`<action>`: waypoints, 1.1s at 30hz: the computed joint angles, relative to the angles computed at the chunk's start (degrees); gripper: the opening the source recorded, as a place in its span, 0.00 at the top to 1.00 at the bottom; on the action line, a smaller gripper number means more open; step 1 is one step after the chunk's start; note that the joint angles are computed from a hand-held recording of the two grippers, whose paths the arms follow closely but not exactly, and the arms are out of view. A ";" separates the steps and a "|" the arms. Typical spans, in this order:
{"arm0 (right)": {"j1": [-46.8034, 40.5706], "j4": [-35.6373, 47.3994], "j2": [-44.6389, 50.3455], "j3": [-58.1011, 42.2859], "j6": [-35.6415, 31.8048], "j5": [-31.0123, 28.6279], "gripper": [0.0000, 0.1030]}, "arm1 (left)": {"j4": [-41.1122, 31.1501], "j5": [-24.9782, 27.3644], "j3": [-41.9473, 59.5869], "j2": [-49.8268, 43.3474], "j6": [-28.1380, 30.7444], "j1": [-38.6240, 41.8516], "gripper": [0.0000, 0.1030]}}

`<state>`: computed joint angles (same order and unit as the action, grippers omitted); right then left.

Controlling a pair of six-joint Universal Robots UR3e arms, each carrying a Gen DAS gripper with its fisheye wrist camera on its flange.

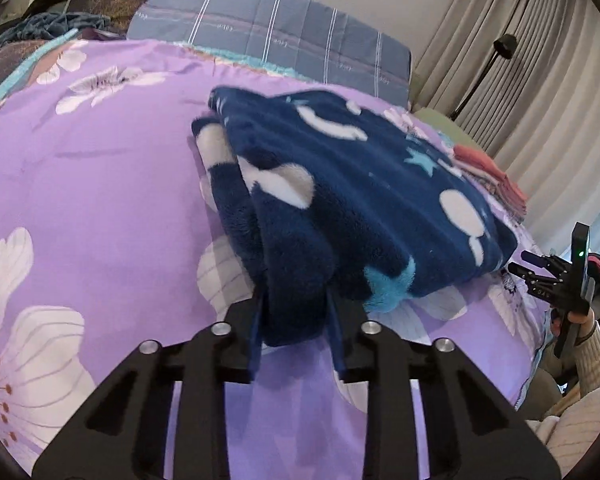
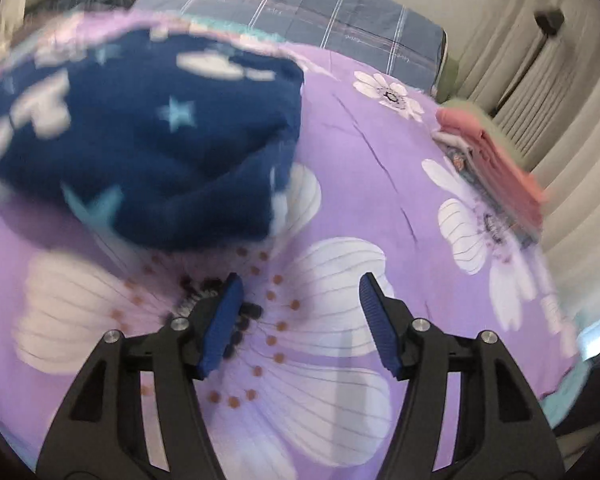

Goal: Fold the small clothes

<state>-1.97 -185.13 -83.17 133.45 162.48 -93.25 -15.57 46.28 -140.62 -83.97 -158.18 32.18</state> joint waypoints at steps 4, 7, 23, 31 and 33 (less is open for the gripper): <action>-6.08 10.31 -3.48 -2.73 1.31 13.75 0.39 | 0.62 -0.79 -1.84 1.15 0.62 1.13 0.74; -10.45 13.22 -1.57 -4.63 8.60 23.11 0.39 | 1.28 -0.25 -1.42 -0.26 -0.72 0.55 0.66; 13.60 8.70 3.42 -19.03 17.79 -7.16 0.50 | -6.51 -6.42 -7.11 12.91 7.62 9.60 0.98; 43.78 -1.27 35.92 -47.10 -15.81 -12.99 0.42 | -30.68 -10.21 -10.19 31.47 16.27 24.03 0.95; 47.09 -2.31 41.96 -53.04 -21.32 -14.22 0.40 | -41.82 -10.65 -10.66 39.49 20.44 29.86 0.81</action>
<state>45.12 -187.44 -41.21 80.41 141.16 -107.46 -57.40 35.63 -151.28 -44.48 -137.74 62.05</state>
